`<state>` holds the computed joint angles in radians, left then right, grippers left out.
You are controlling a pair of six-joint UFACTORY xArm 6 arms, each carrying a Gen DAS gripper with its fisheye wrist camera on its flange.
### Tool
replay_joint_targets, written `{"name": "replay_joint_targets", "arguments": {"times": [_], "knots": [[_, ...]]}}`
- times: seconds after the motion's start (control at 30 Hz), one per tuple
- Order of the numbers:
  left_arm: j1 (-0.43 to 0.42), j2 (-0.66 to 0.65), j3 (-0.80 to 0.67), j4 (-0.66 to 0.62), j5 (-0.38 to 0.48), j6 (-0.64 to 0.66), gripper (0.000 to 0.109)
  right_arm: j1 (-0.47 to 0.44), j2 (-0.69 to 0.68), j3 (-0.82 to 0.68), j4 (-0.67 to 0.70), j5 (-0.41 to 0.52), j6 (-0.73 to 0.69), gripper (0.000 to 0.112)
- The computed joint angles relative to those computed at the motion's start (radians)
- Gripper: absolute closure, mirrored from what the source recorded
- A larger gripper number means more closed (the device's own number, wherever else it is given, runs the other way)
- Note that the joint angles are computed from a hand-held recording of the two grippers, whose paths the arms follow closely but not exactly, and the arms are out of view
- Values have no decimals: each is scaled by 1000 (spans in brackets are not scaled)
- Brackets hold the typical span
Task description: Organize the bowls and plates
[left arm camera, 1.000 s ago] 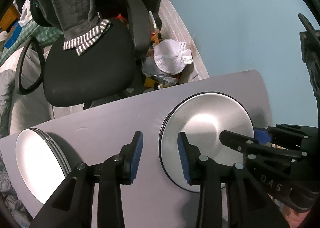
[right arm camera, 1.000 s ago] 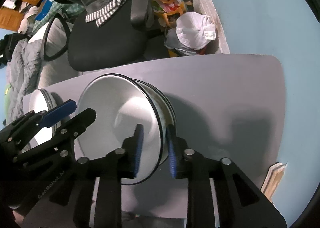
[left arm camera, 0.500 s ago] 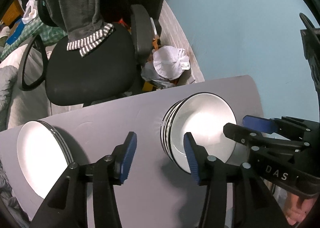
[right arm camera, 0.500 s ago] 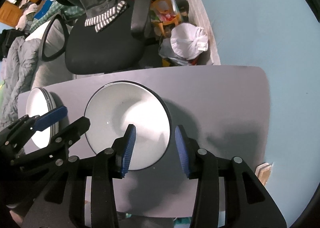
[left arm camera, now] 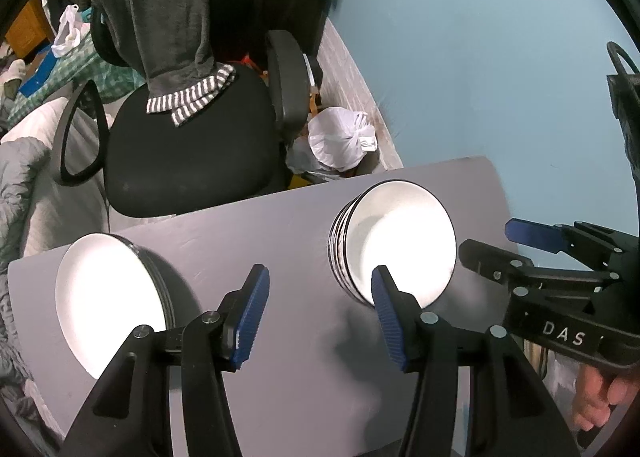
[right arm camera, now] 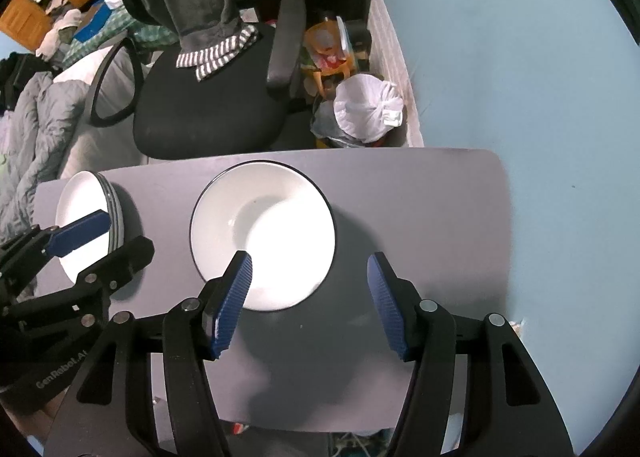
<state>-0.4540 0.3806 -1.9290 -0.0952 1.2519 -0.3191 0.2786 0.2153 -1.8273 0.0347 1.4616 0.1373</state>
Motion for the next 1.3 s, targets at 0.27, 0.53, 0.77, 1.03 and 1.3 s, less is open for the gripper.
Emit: {"name": "replay_joint_targets", "arguments": {"times": [0.27, 0.53, 0.77, 1.03, 1.3], "knots": [[5, -67, 65, -1, -12, 13, 43, 13, -48, 33, -26, -3, 6, 52], [8, -142, 154, 7, -29, 9, 41, 20, -93, 70, -41, -4, 22, 50], [17, -220, 235, 14, -36, -15, 33, 14, -133, 111, -27, -18, 31, 49], [41, -247, 293, -33, -34, -41, 28, 3, -119, 117, -1, 4, 0, 49], [52, -147, 259, -137, -51, -53, 28, -49, -73, 124, 83, 3, -66, 49]]}}
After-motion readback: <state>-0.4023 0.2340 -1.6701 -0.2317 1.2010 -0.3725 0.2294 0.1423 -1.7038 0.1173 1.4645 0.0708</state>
